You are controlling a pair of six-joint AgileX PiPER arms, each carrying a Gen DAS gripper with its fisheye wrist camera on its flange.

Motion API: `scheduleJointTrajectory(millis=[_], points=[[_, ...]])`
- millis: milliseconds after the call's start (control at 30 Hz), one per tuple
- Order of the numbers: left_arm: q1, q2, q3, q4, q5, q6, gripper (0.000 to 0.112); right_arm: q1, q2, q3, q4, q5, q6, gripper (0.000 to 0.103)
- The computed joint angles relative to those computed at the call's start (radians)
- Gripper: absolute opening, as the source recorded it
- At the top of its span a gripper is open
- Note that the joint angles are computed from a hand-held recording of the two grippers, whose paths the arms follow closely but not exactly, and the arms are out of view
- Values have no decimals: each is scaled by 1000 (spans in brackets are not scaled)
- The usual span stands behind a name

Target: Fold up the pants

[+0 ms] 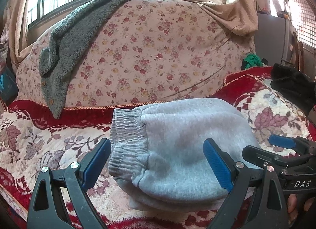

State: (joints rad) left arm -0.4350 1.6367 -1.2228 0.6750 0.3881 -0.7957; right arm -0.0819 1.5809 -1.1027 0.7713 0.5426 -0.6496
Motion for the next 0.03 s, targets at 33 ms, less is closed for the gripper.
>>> scheduleJointTrajectory(millis=[33], points=[[2,0,0,-15,-1,14,94,0,1,-1,-1,0,1,103]])
